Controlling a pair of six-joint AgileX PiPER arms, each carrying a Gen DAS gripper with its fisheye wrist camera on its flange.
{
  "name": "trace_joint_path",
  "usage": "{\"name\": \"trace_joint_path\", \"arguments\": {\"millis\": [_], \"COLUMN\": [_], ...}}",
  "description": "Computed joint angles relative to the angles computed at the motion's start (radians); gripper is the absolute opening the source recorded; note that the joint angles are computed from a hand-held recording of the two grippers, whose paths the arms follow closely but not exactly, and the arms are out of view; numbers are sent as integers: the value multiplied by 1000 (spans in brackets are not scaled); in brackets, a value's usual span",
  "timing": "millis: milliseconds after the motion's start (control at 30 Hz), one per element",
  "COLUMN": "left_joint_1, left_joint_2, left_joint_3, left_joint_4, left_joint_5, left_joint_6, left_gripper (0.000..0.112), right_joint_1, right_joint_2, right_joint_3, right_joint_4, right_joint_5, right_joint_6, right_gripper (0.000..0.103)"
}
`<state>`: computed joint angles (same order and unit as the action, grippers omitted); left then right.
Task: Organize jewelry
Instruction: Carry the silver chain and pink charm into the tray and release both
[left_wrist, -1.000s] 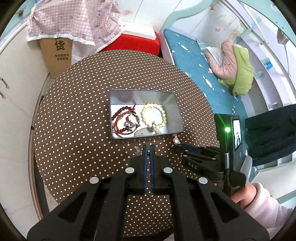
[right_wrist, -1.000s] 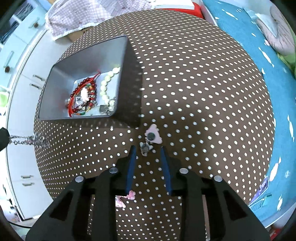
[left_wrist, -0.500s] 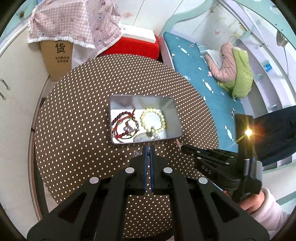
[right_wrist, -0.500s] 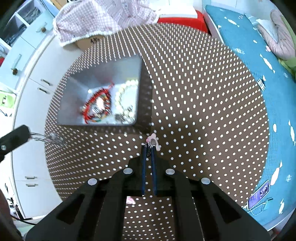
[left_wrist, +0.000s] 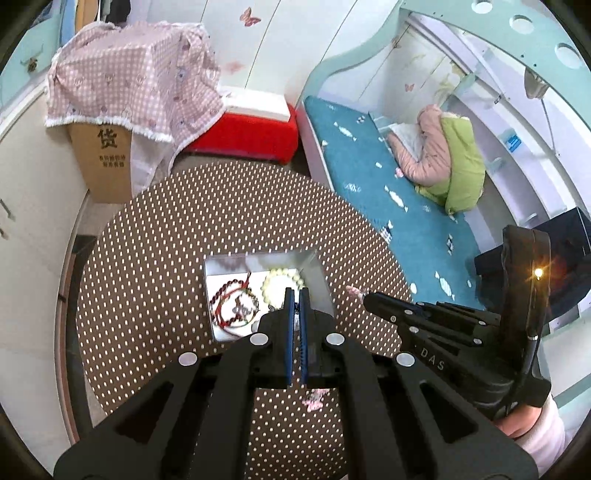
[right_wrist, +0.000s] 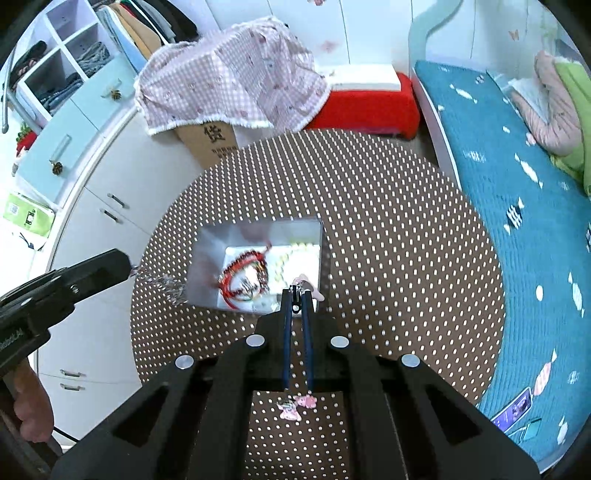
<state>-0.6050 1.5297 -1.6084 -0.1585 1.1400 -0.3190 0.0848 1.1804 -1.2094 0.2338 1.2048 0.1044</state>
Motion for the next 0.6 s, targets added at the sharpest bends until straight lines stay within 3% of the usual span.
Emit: {"name": "trace_joint_path", "arguments": {"millis": [200, 433, 600], "left_joint_1": [11, 40, 62], "left_joint_2": [51, 132, 160], "left_joint_3": [-57, -94, -76], "left_joint_4": [-5, -36, -45], "left_joint_5": [0, 34, 45], "left_joint_6": [12, 40, 46], "left_gripper": [2, 3, 13], "right_joint_1": [13, 28, 29], "right_joint_2": [35, 103, 142], "right_joint_3": [8, -9, -13], "right_joint_4": [22, 50, 73], "right_joint_5": [-56, -60, -60], "right_joint_6": [-21, -52, -68], "right_gripper": [4, 4, 4]}}
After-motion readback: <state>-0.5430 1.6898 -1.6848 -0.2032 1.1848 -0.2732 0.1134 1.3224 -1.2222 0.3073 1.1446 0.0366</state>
